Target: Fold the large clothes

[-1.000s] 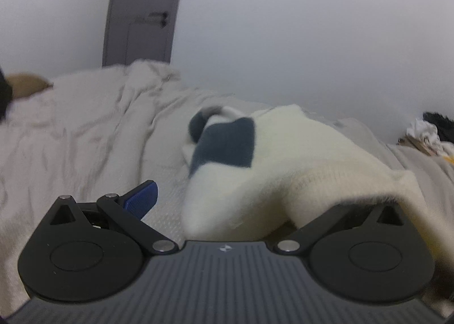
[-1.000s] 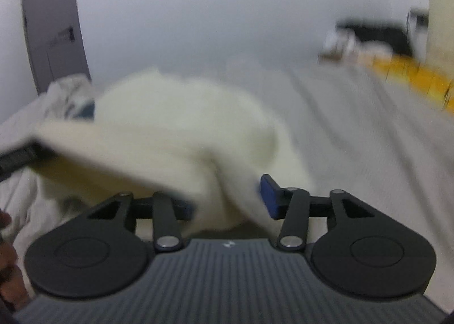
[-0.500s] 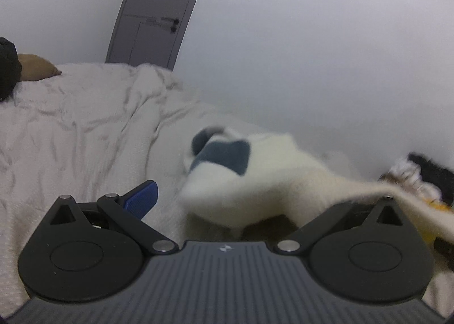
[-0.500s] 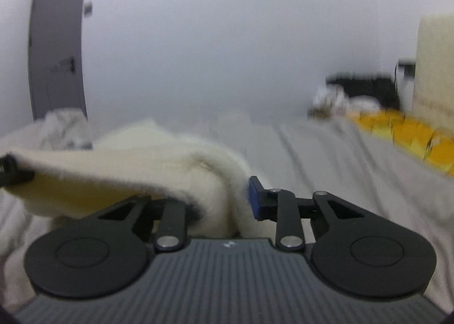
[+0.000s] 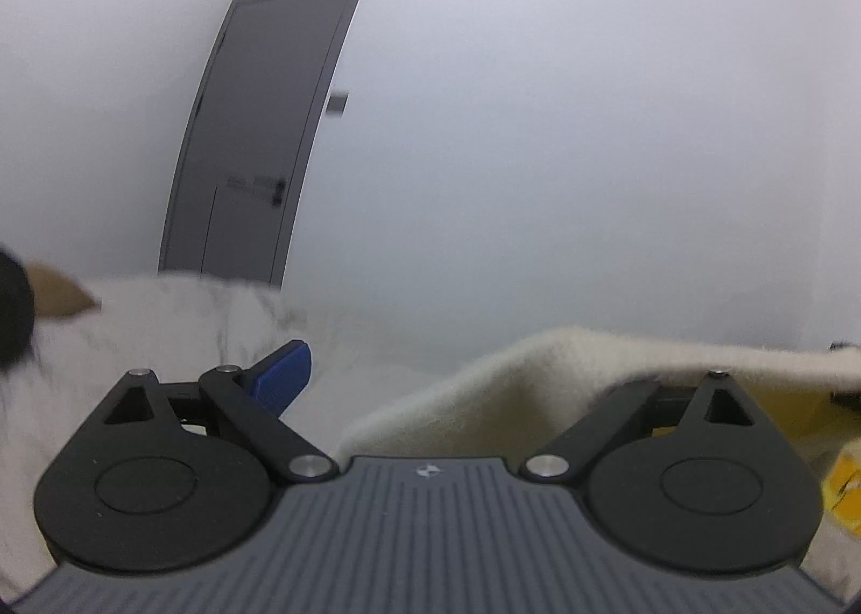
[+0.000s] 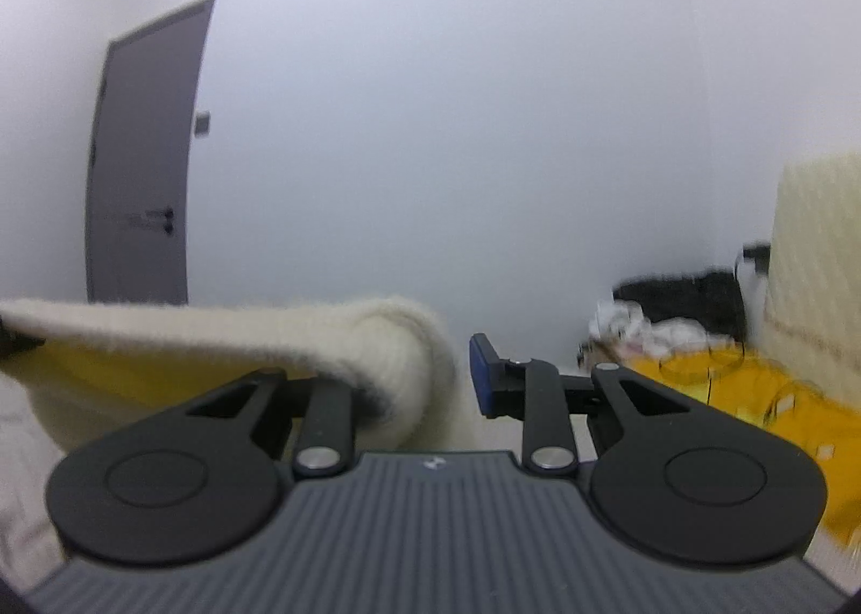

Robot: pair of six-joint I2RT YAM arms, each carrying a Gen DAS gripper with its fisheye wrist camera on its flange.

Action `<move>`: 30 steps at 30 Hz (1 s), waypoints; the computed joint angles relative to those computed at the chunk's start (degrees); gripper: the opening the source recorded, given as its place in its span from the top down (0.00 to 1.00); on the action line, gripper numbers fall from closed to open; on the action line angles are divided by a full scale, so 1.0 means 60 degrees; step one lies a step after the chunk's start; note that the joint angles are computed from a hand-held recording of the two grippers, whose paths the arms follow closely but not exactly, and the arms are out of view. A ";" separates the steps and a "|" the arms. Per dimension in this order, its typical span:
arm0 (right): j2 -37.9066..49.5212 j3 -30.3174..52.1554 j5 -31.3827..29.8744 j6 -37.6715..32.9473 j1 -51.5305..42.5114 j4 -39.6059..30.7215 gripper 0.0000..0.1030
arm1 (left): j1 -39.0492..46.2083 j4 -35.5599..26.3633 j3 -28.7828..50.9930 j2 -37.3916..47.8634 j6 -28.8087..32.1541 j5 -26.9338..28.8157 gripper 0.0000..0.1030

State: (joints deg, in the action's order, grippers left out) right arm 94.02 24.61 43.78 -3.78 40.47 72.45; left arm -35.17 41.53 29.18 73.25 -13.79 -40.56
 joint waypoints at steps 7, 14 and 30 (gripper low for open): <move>-0.4026 0.1760 -0.0376 -0.0578 0.0269 -0.4389 0.73 | -0.0235 -0.3379 0.2861 -0.2285 0.1029 -0.0042 0.06; -0.5093 0.4922 0.0005 -0.2055 0.1063 -0.6517 0.73 | -0.1190 -0.4418 0.6668 -0.2097 0.3555 -0.0697 0.02; -0.2413 0.9231 -0.1824 -0.0692 -0.1137 -0.9420 0.72 | 0.1165 -0.6893 1.1522 0.1894 0.2513 0.2129 0.00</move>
